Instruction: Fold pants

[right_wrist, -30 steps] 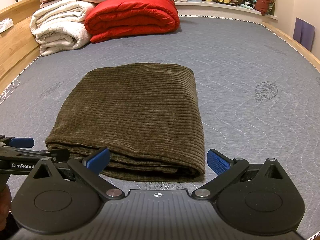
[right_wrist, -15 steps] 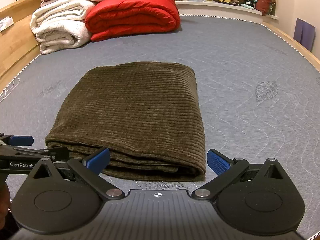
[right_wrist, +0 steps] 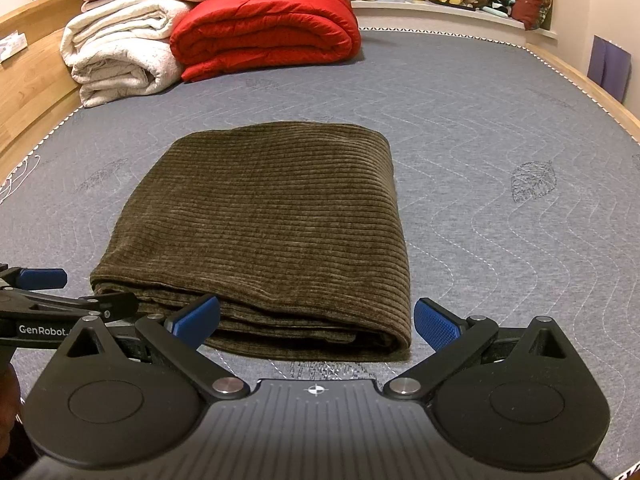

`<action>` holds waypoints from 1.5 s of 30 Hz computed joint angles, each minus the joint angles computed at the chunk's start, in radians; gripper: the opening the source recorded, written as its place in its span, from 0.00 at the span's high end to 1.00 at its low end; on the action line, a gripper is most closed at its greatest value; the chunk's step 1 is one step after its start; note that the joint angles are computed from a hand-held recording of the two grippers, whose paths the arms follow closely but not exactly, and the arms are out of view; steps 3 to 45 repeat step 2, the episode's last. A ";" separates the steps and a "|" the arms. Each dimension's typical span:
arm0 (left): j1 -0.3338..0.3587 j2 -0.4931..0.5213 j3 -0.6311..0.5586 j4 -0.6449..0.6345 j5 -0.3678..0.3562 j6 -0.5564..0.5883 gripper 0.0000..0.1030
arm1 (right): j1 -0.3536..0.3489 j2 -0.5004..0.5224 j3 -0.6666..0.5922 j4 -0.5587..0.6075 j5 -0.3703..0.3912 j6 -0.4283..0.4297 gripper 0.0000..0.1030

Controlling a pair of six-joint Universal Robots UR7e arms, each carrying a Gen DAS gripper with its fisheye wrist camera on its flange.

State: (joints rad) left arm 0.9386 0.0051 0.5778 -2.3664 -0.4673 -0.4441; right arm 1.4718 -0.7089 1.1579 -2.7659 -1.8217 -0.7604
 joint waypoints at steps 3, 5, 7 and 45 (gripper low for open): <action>0.000 0.003 -0.006 0.006 0.011 -0.003 0.00 | 0.000 0.000 0.000 0.001 0.000 0.000 0.01; 0.000 0.003 -0.006 0.006 0.011 -0.003 0.00 | 0.000 0.000 0.000 0.001 0.000 0.000 0.01; 0.000 0.003 -0.006 0.006 0.011 -0.003 0.00 | 0.000 0.000 0.000 0.001 0.000 0.000 0.01; 0.000 0.003 -0.006 0.006 0.011 -0.003 0.00 | 0.000 0.000 0.000 0.001 0.000 0.000 0.01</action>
